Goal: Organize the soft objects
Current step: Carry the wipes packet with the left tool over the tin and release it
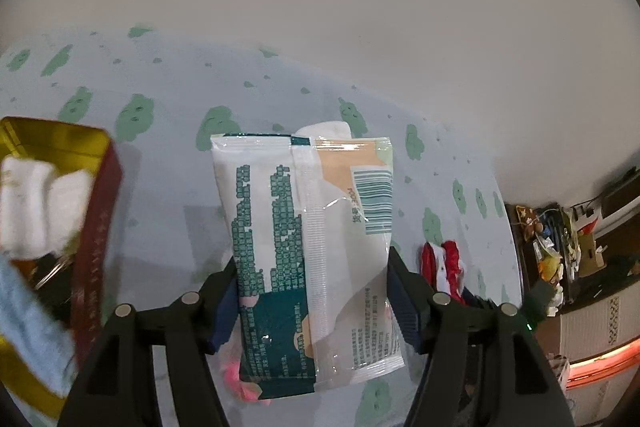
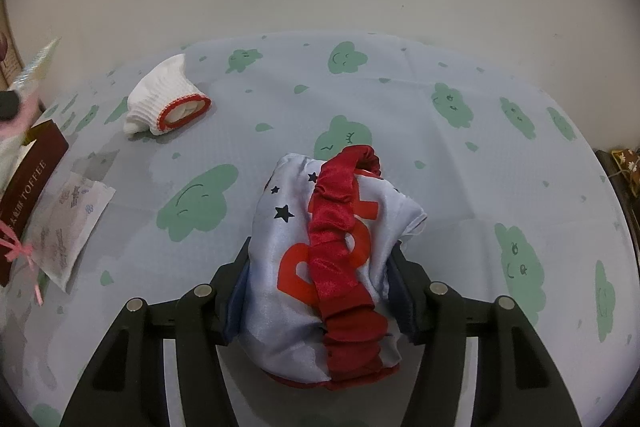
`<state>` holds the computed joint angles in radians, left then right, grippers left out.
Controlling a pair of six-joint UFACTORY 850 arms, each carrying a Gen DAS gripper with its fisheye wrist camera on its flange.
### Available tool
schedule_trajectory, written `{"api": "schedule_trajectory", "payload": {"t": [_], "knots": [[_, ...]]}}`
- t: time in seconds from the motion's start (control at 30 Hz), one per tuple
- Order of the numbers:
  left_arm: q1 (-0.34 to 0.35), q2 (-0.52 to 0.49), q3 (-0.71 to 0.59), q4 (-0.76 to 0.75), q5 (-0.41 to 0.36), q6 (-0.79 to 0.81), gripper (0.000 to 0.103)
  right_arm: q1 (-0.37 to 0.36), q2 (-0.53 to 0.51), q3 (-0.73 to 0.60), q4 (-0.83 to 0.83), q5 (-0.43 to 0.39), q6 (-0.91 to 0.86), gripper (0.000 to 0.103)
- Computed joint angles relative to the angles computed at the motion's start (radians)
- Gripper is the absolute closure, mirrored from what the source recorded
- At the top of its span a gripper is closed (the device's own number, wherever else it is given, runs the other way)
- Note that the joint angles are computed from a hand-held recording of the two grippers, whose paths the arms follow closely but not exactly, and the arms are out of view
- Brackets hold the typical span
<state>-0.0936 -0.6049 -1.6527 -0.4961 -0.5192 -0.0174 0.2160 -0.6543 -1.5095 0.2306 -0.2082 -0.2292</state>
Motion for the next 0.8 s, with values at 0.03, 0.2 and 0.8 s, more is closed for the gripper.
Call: {"api": "schedule_trajectory", "payload": {"t": [0.03,0.2,0.8], "knots": [[-0.007,-0.024,-0.025,0.047,0.0,-0.048,0.037,-0.002,0.0,0.0,0.018,0.0,-0.017,0.046],[-0.021,-0.088,-0.087,-0.007,0.033,0.049,0.037,-0.009,0.001,0.003,0.09,-0.003,-0.089,0.045],[-0.077,-0.088,-0.163,0.312,-0.019,-0.111,0.038,-0.003,-0.004,-0.005,-0.002,-0.005,-0.006,0.045]]}}
